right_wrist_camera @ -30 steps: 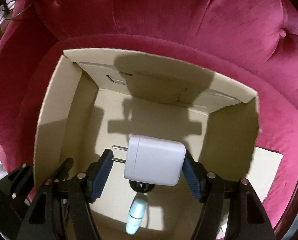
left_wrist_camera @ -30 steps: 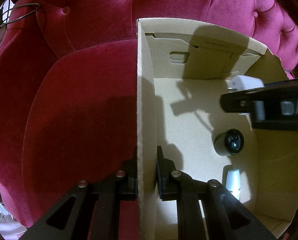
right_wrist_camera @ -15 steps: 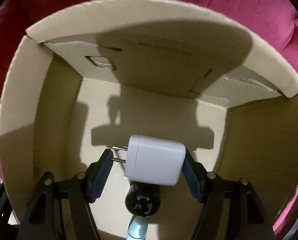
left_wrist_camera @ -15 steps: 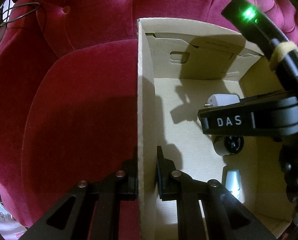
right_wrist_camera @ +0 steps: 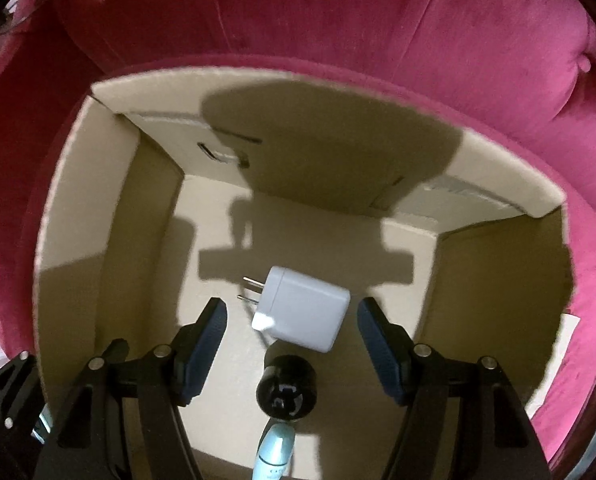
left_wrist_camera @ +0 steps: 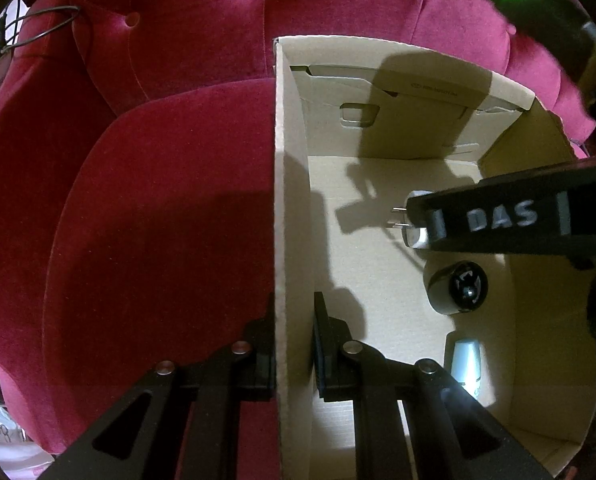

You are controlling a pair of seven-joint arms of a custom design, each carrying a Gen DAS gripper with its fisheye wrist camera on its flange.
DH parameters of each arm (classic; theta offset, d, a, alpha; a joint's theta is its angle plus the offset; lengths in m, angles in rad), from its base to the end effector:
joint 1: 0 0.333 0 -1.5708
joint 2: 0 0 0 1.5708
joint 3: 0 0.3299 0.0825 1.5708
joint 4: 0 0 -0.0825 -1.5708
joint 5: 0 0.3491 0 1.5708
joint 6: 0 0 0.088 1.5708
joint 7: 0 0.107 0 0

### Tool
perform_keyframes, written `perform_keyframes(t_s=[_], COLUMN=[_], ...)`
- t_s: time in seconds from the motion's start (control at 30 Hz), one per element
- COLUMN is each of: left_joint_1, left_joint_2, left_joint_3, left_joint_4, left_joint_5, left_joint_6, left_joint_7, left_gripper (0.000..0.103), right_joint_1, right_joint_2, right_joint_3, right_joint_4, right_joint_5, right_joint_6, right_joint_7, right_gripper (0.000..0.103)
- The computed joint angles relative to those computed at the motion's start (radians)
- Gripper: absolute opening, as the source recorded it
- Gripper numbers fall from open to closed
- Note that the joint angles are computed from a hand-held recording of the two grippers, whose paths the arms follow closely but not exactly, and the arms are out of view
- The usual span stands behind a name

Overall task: Organize rigid objects
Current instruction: 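Lower the plug and open the right tool inside the box, then move the right tool back toward the small white cube adapter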

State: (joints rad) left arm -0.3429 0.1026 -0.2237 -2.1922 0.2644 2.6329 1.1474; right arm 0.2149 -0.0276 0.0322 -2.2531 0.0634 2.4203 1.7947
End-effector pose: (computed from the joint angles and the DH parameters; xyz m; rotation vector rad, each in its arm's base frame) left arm 0.4617 -0.2985 0.4124 -1.6523 2.3552 -0.4141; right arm 0.4921 0.1245 0.4300 -2.0650 2.1072 -0.0932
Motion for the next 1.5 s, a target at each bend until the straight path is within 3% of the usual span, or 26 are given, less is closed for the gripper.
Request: perform_keyframes(t_s=[0.6,1.03,1.5], left_joint_1=[0.001,-0.003,-0.003], left_joint_2=[0.001,-0.001,0.001], left_joint_3=[0.001,0.0,0.001], left_joint_4=[0.002,0.005,0.005], left_joint_5=[-0.01,0.014,0.019], left_joint_6=[0.002,-0.008,-0.008], left_joint_7=[0.009,-0.009,-0.012], left_gripper=[0.014,0.014,0.014], right_joint_1=[-0.006,-0.046,-0.111], right_joint_2=[-0.168,-0.282,-0.379], right_joint_3=[-0.019,-0.059,-0.092], right_joint_4=[-0.039,-0.11,-0.239], right_joint_5=[-0.076,-0.112,-0.166], right_joint_6=[-0.051,-0.055,-0.028], right_joint_7=[0.082,0.086,0.093], right_gripper=[0.071,0.071,0.084])
